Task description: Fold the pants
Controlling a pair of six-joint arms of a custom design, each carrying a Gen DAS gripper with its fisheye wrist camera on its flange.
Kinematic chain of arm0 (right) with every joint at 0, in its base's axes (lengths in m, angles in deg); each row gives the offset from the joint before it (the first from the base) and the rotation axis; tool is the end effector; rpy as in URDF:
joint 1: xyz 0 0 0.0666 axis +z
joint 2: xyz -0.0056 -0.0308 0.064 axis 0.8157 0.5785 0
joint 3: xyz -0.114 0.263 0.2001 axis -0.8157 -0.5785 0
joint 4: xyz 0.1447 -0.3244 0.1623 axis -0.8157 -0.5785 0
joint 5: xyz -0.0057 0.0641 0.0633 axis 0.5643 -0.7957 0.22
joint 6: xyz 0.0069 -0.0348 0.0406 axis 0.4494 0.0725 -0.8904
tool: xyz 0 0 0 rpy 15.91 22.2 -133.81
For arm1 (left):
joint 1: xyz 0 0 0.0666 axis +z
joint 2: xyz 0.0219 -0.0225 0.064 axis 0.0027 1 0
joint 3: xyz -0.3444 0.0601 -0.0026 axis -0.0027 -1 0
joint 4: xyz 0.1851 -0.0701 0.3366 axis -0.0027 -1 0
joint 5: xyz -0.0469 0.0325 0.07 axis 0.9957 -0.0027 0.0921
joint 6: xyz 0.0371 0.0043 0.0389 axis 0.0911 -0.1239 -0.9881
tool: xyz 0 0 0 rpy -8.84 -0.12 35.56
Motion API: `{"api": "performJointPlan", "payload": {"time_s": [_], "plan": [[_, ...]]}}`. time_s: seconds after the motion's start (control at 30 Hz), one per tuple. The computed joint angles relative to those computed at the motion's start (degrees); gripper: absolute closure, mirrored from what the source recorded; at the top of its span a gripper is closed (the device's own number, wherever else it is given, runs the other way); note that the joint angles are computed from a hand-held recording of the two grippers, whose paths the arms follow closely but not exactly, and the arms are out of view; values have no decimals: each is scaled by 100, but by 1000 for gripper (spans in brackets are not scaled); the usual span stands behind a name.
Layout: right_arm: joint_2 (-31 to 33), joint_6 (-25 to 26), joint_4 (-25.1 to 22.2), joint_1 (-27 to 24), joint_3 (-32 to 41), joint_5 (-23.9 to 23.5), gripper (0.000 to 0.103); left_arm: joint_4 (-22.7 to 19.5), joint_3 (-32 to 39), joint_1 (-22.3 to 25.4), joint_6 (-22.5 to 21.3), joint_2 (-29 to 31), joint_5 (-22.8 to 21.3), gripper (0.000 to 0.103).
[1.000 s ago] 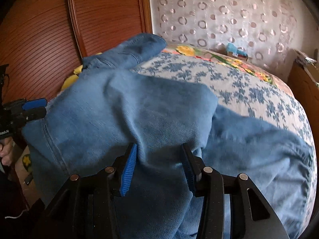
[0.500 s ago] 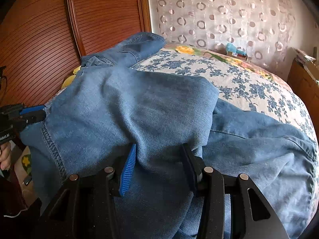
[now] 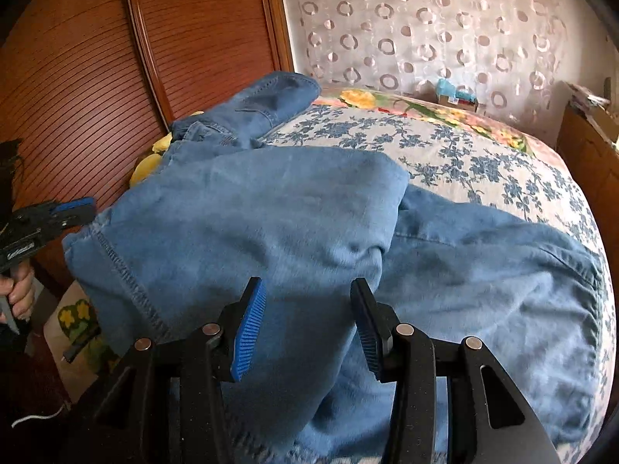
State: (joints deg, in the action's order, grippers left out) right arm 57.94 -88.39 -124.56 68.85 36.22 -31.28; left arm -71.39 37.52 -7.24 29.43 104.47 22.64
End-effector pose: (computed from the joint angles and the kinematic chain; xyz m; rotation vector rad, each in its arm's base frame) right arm 0.4888 0.1278 0.4209 -0.2835 2.3257 0.2984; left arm 0.5608 -0.0829 0.3521 0.4166 2.2719 -0.3216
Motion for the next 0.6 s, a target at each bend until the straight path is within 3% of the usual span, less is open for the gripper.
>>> {"api": "performJointPlan", "payload": {"time_s": [0.03, 0.1, 0.23, 0.57, 0.6], "plan": [[-56, -10, 19, 3, -42, 37, 56, 19, -10, -5, 6, -5, 10, 57], [-255, -48, 95, -38, -237, 59, 56, 109, -47, -28, 37, -25, 46, 52], [-659, -239, 250, -169, -665, -64, 56, 247, -100, -117, 109, -44, 203, 30], [-936, -438, 378, -146, -1109, -187, 56, 272, -23, -493, 125, 133, -99, 28], [-942, -451, 399, -145, -1139, -210, 60, 269, -24, -513, 111, 157, -147, 28]]}}
